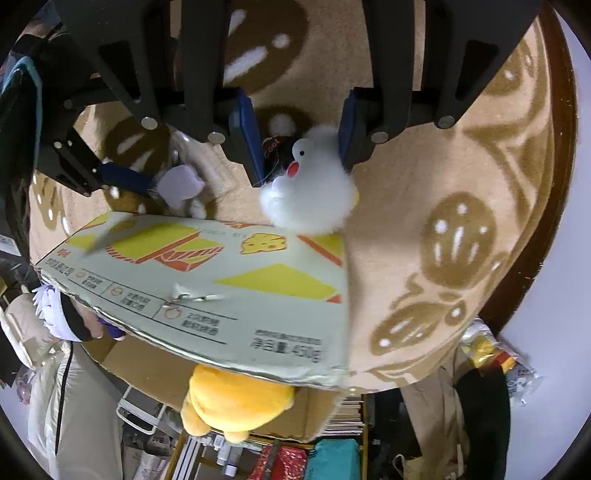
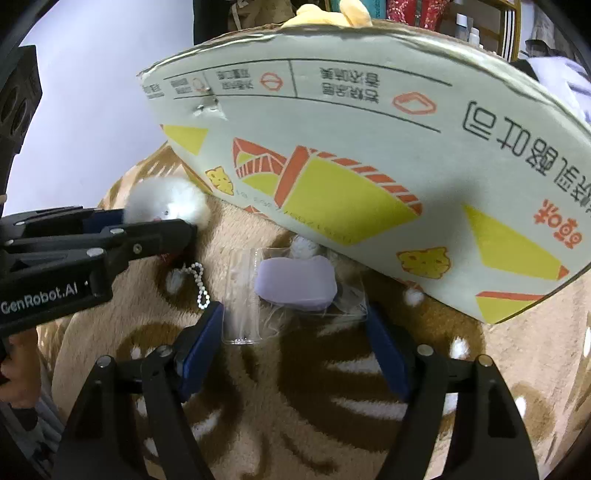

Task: Organize soft objects
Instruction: 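Grasp the white fluffy plush with the left tool while the right tool grasps the clear bag, then lift the white plush over the box with the left tool while the right tool carries the clear bag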

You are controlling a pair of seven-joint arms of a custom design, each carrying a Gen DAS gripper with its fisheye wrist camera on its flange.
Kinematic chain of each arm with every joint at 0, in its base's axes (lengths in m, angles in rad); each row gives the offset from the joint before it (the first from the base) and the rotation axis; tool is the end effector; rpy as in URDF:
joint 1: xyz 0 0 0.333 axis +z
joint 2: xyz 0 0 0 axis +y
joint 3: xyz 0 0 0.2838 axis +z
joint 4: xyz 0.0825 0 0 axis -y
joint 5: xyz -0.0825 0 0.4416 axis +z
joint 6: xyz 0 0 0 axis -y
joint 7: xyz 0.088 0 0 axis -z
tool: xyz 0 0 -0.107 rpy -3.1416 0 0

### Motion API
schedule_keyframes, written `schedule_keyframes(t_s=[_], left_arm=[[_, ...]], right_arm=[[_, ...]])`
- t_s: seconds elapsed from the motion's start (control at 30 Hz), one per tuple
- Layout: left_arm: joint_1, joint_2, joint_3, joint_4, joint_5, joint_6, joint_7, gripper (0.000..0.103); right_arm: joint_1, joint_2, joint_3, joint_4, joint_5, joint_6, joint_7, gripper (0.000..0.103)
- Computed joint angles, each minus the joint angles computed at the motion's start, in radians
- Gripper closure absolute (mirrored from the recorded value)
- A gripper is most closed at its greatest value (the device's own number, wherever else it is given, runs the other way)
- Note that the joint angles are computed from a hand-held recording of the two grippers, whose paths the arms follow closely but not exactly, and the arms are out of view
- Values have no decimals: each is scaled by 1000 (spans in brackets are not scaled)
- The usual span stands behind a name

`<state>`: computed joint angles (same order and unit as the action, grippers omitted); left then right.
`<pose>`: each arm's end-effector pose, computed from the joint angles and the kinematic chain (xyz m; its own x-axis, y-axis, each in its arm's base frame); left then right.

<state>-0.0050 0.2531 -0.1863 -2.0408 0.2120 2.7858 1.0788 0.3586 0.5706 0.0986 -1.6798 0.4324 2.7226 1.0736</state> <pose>0.6508 -0.1331 0.3065 0.1066 -0.9868 0.1220 -0.8714 -0.1518 -0.4665 0.6767 0.3073 0.2569 0.5684 -0.8085 -0.1524 -0.7483 -0.4311 -0.5041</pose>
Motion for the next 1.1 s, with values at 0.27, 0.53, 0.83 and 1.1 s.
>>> schedule_keyframes(t_s=[0.27, 0.53, 0.83, 1.1], left_arm=[[-12, -60, 15, -61, 36, 4, -60, 68], [-24, -136, 10, -142, 0, 47, -57, 69], [-57, -266, 36, -219, 118, 83, -201, 69], [-31, -320, 17, -162, 576, 95, -516, 69]], right_arm=[[-20, -68, 16, -69, 39, 3, -25, 22], [-37, -161, 20, -148, 90, 15, -42, 22], [-114, -314, 75, -279, 337, 87, -257, 22], [-125, -356, 98, -256, 604, 199, -509, 22]])
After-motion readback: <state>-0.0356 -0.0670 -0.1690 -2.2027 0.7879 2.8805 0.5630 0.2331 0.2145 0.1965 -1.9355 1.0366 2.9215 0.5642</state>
